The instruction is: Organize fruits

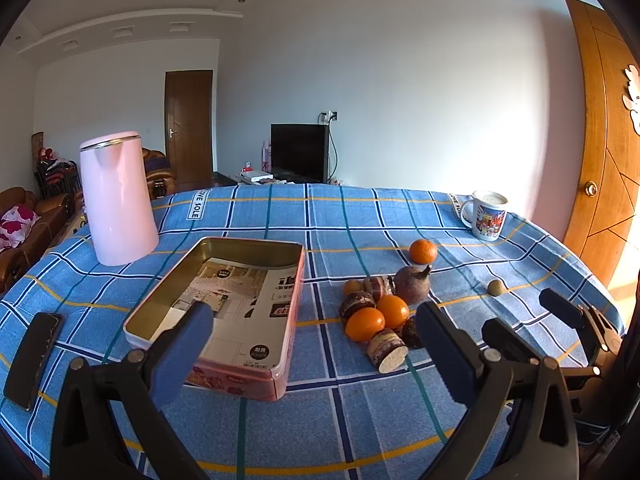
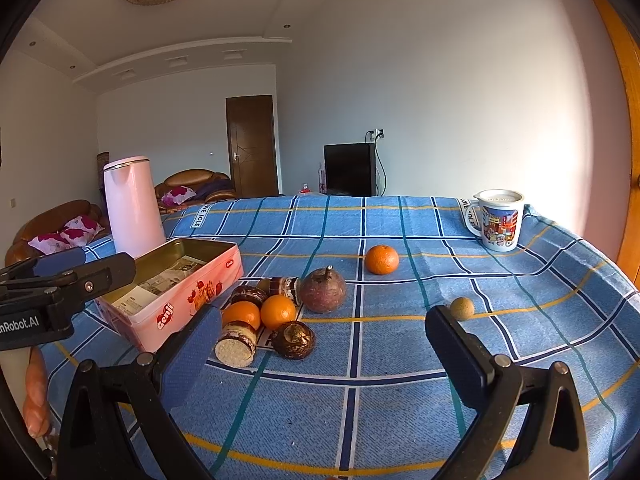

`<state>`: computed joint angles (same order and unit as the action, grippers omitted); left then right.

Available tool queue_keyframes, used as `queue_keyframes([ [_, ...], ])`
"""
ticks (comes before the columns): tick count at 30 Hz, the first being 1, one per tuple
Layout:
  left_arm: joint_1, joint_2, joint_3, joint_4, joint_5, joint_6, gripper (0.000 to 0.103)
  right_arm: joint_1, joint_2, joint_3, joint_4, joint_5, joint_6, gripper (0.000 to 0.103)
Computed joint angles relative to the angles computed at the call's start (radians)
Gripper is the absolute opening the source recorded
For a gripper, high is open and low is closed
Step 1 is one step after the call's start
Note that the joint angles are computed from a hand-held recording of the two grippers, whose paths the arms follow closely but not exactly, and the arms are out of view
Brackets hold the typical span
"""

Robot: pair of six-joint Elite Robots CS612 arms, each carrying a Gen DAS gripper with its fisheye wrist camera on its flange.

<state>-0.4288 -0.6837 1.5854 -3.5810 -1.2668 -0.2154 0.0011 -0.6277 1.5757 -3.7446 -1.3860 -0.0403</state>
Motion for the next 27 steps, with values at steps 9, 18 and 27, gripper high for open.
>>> queue_keyframes([
  [9, -0.001, 0.002, -0.002, 0.007, 0.001, -0.003, 0.103, 0.0, 0.002, -0.002, 0.005, 0.003, 0.001, 0.102],
  [18, -0.002, 0.008, -0.01, 0.026, 0.003, 0.0, 0.103, 0.002, 0.003, -0.004, 0.02, -0.013, -0.001, 0.102],
  [27, -0.004, 0.012, -0.018, 0.041, 0.003, 0.006, 0.103, 0.0, 0.002, -0.006, 0.032, -0.016, -0.002, 0.102],
])
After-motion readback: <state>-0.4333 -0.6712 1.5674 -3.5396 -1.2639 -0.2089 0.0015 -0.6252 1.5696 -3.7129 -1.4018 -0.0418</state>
